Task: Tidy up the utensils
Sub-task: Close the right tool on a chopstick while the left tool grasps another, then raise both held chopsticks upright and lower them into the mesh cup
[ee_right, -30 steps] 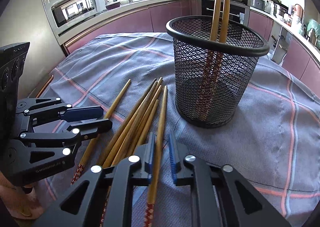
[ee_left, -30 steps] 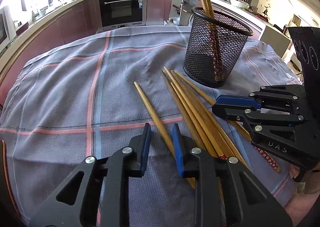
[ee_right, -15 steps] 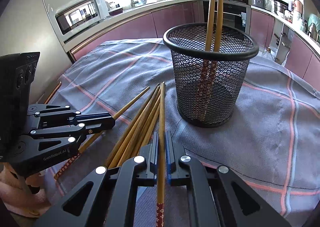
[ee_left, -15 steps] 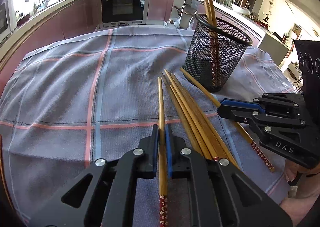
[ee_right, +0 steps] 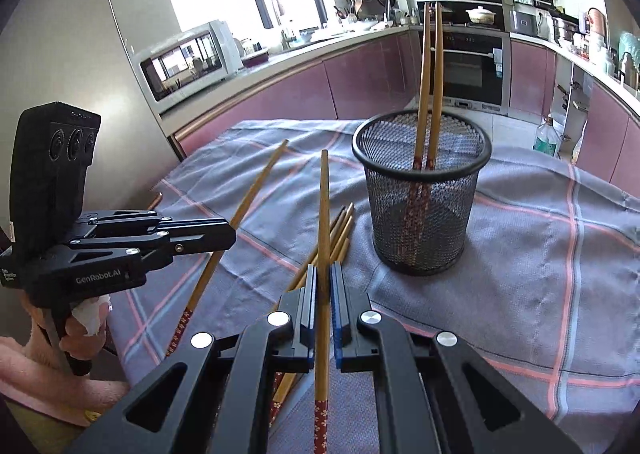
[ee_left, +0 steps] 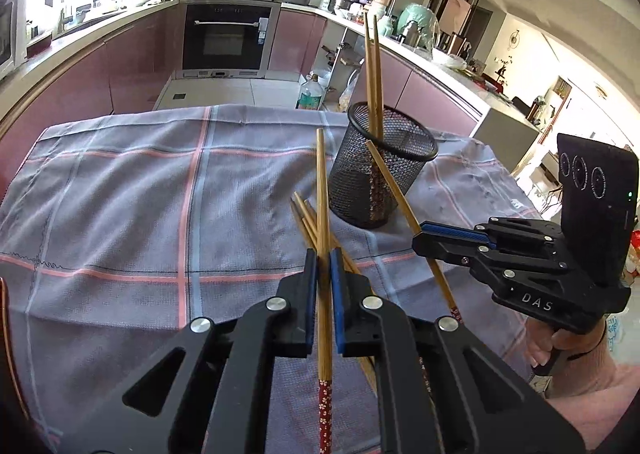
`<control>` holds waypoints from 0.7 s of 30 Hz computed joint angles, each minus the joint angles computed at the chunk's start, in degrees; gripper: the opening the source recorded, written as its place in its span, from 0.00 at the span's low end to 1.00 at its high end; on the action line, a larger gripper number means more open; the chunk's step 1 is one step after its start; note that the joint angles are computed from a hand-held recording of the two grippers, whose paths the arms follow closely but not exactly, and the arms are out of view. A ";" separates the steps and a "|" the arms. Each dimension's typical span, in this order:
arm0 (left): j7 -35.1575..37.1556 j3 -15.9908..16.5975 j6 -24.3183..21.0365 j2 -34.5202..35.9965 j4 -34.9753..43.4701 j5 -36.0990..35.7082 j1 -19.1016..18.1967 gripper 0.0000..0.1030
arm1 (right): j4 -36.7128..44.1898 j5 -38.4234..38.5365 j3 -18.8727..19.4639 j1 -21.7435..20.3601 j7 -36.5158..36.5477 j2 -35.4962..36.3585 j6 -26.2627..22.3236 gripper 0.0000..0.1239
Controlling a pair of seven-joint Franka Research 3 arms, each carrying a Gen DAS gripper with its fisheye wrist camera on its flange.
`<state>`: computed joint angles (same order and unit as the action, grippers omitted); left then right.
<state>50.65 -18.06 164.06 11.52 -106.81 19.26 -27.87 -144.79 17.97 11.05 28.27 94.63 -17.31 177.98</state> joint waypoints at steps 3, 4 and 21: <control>1.83 -0.94 2.15 -1.23 -0.93 -2.10 0.86 0.07 | -0.88 0.76 -0.81 0.85 -0.41 -1.36 1.44 0.04; 2.26 -1.12 2.67 -1.61 -1.22 -2.62 0.99 0.07 | -1.02 1.09 -1.20 1.22 -0.61 -1.66 1.86 0.04; 9.98 -2.45 11.23 -8.10 -5.88 -12.09 2.34 0.07 | -3.22 2.44 -3.10 2.59 -2.41 -5.93 7.46 0.04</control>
<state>60.63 -20.51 175.29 3.41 -112.69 7.17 -25.54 -148.01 20.41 7.95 30.86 92.23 -23.25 185.45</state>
